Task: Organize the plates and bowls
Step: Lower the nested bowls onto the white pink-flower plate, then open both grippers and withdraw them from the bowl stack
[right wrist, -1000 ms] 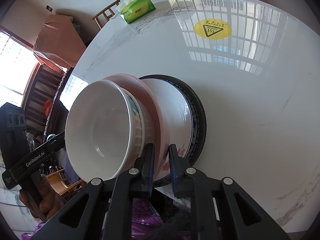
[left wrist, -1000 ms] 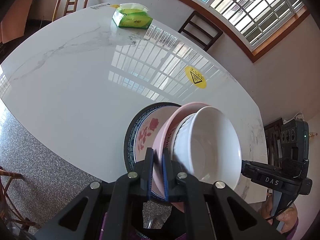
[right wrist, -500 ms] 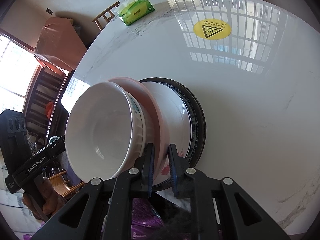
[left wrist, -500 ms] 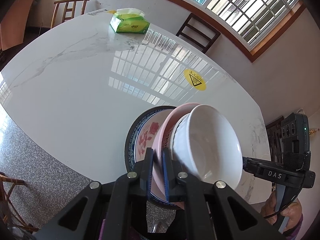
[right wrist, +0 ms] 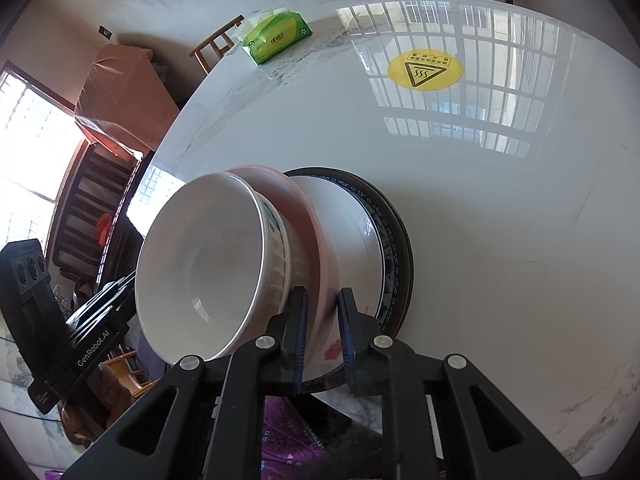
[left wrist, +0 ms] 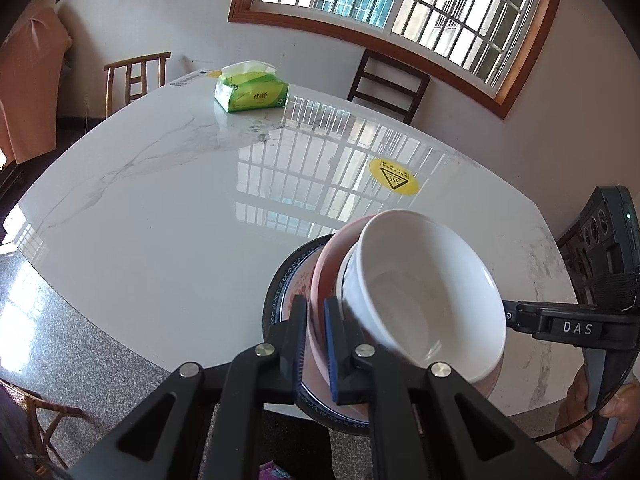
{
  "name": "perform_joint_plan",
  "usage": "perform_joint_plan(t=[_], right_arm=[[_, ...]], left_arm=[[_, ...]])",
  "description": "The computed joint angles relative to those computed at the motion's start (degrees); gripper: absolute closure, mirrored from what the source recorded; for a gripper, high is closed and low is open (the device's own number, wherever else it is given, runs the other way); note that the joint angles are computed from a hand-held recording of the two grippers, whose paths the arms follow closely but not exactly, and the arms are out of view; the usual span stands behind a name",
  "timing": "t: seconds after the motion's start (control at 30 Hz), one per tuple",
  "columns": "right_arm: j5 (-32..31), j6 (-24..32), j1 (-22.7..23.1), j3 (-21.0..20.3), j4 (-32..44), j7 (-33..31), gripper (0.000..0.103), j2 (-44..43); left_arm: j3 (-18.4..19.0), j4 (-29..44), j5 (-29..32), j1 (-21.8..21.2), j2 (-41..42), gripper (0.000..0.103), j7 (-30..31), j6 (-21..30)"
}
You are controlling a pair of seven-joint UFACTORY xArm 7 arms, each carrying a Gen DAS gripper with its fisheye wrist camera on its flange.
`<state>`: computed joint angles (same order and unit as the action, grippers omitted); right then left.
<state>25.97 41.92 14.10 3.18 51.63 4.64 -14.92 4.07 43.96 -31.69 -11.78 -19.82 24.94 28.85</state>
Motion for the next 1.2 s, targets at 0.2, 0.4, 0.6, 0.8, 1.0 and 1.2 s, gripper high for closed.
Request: perform_joint_plan(t=[0.2, 0.4, 0.6, 0.8, 1.0, 1.2], right_arm=[[1.7, -5.6, 0.7, -0.1, -3.1, -0.4, 0.081, -1.3], [5.3, -11.7, 1.9, -1.3, -6.8, -2.1, 0.063, -2.4], [1.4, -21.7, 1.5, 1.3, -11.6, 1.7, 0.052, -4.7], [-17.2, -36.6, -11.1, 15.9, -19.6, 19.4, 0.033, -11.4], [-24.2, -48.7, -29.4, 37.5, -26.9, 34.5, 0.013, -23.8], [-23.4, -52.1, -37.6, 51.2, -32.5, 47.3, 0.0, -40.4]], left_arm=[[-0.8, -3.5, 1.1, -1.0, -1.3, 0.092, 0.9, -7.5], [-0.3, -7.2, 2.5, -3.1, -1.8, 0.079, 1.0, -17.1], [3.7, -12.4, 4.3, -8.8, -2.7, 0.067, 1.0, -31.5], [1.6, -17.4, 9.0, -6.7, -4.3, 0.067, -2.9, -39.2], [6.3, -22.4, 13.4, -10.5, -7.0, 0.052, -6.1, -43.4], [3.2, -29.9, 17.4, -8.3, -8.2, 0.05, -10.3, -55.5]])
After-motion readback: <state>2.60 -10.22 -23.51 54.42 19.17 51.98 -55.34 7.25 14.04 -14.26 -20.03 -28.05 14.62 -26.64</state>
